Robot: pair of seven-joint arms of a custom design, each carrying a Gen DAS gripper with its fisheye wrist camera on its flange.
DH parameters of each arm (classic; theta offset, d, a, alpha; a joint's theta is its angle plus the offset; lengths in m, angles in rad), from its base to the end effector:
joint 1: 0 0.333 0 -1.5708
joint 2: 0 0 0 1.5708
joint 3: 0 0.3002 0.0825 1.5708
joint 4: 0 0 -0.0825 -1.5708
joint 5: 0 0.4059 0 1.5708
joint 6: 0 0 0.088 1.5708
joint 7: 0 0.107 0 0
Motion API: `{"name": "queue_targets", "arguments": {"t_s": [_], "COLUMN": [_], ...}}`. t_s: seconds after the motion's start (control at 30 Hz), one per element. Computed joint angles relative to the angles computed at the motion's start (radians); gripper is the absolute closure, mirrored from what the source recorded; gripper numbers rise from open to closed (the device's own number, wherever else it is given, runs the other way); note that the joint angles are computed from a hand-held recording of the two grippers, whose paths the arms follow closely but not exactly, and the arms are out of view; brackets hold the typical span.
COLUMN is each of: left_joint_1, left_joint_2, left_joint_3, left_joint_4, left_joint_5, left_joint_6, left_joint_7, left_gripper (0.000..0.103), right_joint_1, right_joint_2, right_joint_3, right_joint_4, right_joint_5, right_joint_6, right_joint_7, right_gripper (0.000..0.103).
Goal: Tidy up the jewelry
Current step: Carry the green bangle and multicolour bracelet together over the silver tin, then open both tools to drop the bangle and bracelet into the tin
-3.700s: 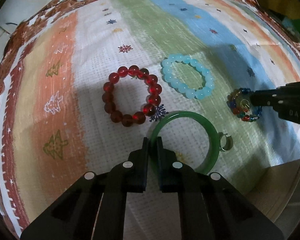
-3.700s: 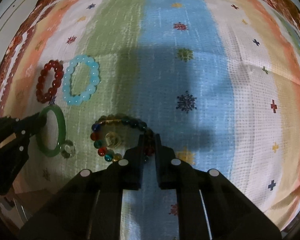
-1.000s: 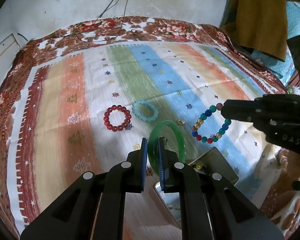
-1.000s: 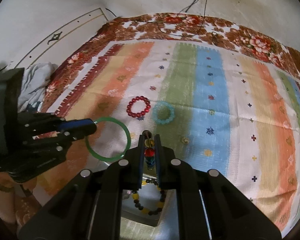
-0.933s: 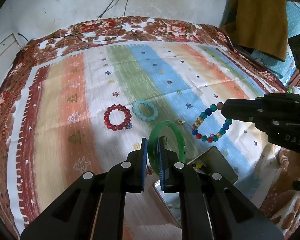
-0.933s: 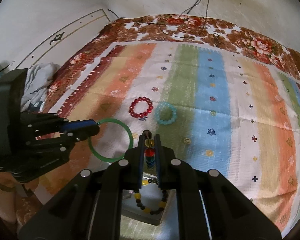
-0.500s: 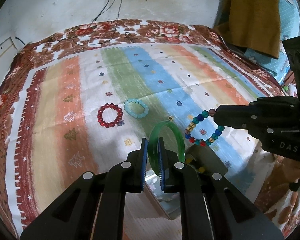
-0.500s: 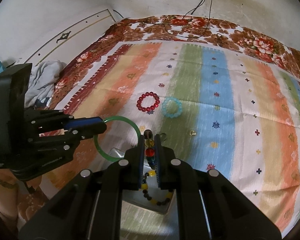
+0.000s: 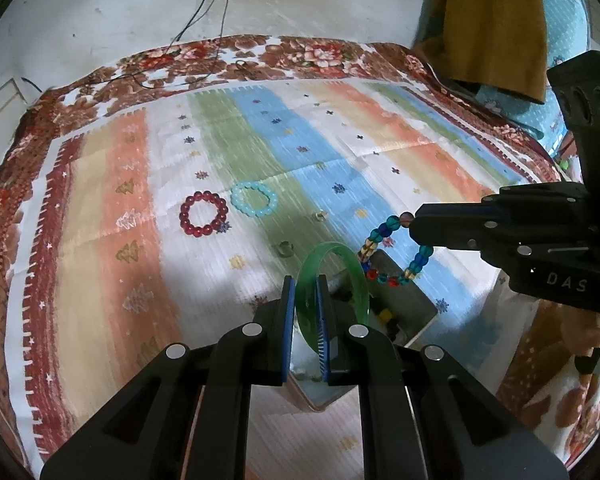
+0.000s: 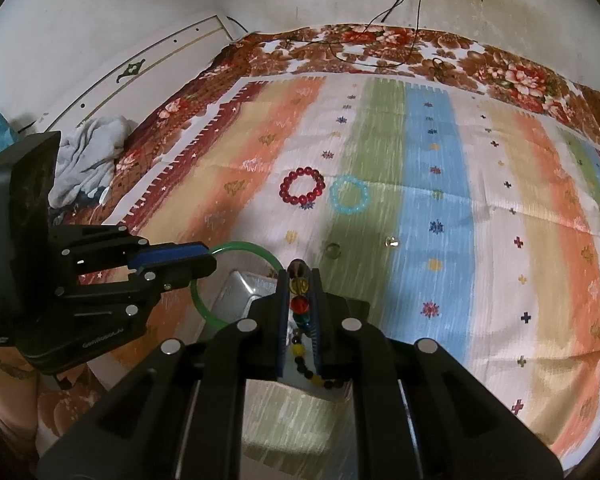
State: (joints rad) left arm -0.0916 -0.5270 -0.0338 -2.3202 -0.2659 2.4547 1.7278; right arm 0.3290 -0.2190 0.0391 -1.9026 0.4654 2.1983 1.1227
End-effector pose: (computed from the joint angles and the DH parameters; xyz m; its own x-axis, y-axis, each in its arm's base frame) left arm 0.4657 -0.0610 0.5944 -0.1837 -0.9723 0.1445 -0.7817 0.0553 -0.6212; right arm 0.5139 0.2172 0.6339 0.6374 -0.7420 -0.2078 -0.6913 -0.4315 -0.5795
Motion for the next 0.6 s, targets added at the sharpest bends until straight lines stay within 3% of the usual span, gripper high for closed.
{"name": "queue_targets", "arguments": {"t_s": [0.5, 0.53, 0.57, 0.6], "left_joint_1": [-0.023, -0.025, -0.021, -0.016], "left_joint_2": [0.006, 0.01, 0.009, 0.009], "left_joint_3": [-0.009, -0.008, -0.011, -0.016], "left_joint_4": [-0.005, -0.002, -0.003, -0.003], "left_joint_5": [0.004, 0.002, 0.006, 0.014], "left_joint_6": [-0.024, -0.032, -0.032, -0.031], "left_joint_7": [-0.001, 0.002, 0.001, -0.003], "left_gripper": [0.092, 0.092, 0.086, 0.075], "right_joint_1": [-0.001, -0.001, -0.003, -0.005], "right_joint_2": [-0.014, -0.008, -0.007, -0.007], "right_joint_3": [-0.006, -0.007, -0.005, -0.004], "right_joint_4": [-0.025, -0.02, -0.02, -0.021], "right_joint_5": [0.004, 0.009, 0.006, 0.005], "right_joint_6": [-0.037, -0.046, -0.04, -0.036], "right_joint_7": [0.01, 0.009, 0.018, 0.021], "right_gripper": [0.091, 0.087, 0.073, 0.065]}}
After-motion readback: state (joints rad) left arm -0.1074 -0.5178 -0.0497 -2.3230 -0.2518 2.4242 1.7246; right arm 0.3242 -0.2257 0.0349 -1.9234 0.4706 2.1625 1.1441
